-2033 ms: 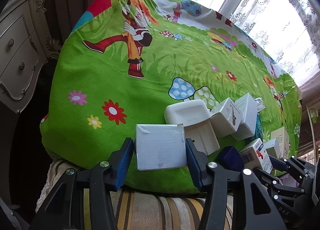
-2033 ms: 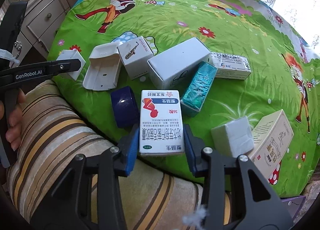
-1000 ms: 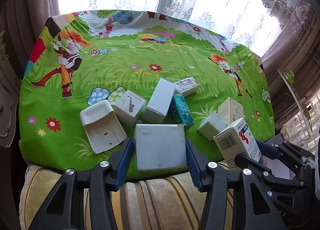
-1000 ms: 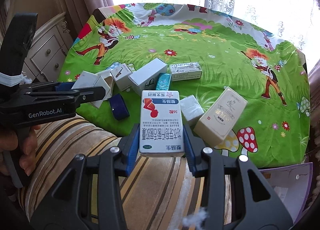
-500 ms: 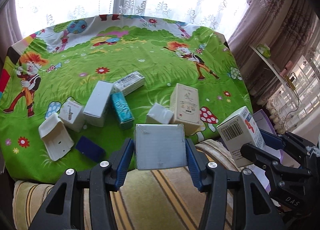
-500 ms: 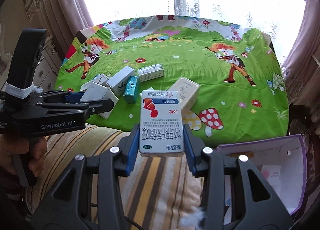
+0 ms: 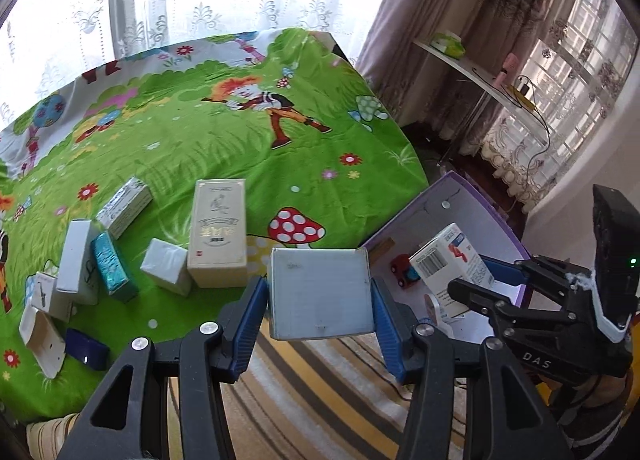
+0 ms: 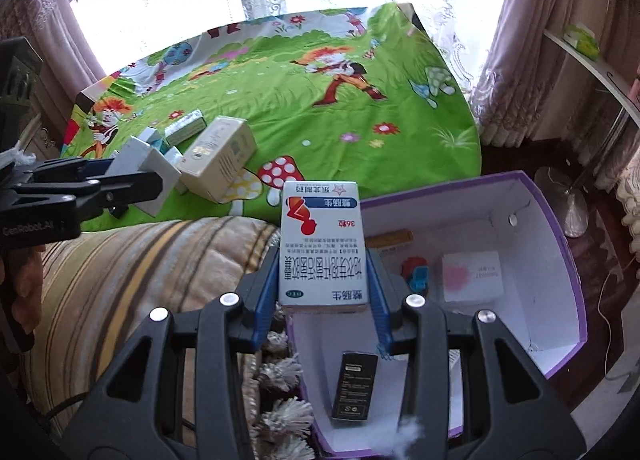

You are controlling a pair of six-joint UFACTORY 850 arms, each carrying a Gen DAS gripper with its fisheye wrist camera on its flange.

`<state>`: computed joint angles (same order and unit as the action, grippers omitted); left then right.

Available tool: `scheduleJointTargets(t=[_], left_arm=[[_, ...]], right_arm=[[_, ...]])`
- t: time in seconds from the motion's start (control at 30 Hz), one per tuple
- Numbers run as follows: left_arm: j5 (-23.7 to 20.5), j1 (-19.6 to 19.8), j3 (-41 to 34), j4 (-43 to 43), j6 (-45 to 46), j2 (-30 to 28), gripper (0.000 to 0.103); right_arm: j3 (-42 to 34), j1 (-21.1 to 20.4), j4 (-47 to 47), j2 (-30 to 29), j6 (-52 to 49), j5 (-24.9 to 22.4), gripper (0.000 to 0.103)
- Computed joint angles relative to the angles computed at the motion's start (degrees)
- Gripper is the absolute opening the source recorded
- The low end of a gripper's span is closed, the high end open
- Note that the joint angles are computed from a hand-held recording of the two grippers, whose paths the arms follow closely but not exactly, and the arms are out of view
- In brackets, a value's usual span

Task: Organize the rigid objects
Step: 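Carry both boxes into the purple-rimmed box and open both tools, then move both open tools back toward the remaining items on the bed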

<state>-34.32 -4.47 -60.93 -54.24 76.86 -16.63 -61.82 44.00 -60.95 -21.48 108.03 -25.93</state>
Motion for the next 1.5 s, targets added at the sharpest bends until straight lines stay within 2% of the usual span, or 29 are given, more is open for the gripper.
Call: scheduleJointTargets(t=[0.2,0.4,0.63,0.77,0.93,1.17,1.23,1.3,1.37,1.5], left_arm=[[-1.1,-3.2,-1.1,3.5,-0.6,-0.9,0.053],[-1.6,-6.7,-2.7,8.0,-1.4,-2.5,0.053],[-0.8,-10.0,-3.9,14.4,-3.7,-4.8,0.053],[-0.4,-11.2,-4.5,17.9,-5.5,-5.9,0.053],[-1.1,-12.2,-4.6,19.9,-5.1,-6.2,0.053],[-1.0,-13.3,-4.4,20.0,-2.2,-6.3,0.053],[-0.9,-13.8,-4.7,20.9,-1.6,-6.7,0.054],[-0.4,-14.2,-5.1,22.1,-1.8,-7.2,0.065],[0.9,-14.4,-5.1,23.1,-2.6,-7.4,0.07],[0.1,-13.2,-5.4,21.2,-2.6,-7.3,0.07]], right_arm=[[2.9,-2.1,0.8,-0.9,2.5,3.5,0.046],[5.0,-4.7,0.2,-2.8,5.4,10.4,0.046],[6.6,-6.7,-1.0,-3.6,8.5,13.7,0.046],[7.8,-7.3,-2.5,-3.2,11.0,15.3,0.056],[10.0,-6.9,-3.7,-0.3,14.2,12.3,0.057],[12.3,-4.9,-9.2,4.4,22.9,2.3,0.067],[12.8,-4.8,-10.9,5.1,24.7,1.9,0.07],[12.8,-4.9,-11.8,5.3,25.5,2.4,0.07],[12.6,-5.4,-10.7,5.2,23.7,2.8,0.07],[12.6,-5.5,-9.6,5.3,22.9,2.6,0.07]])
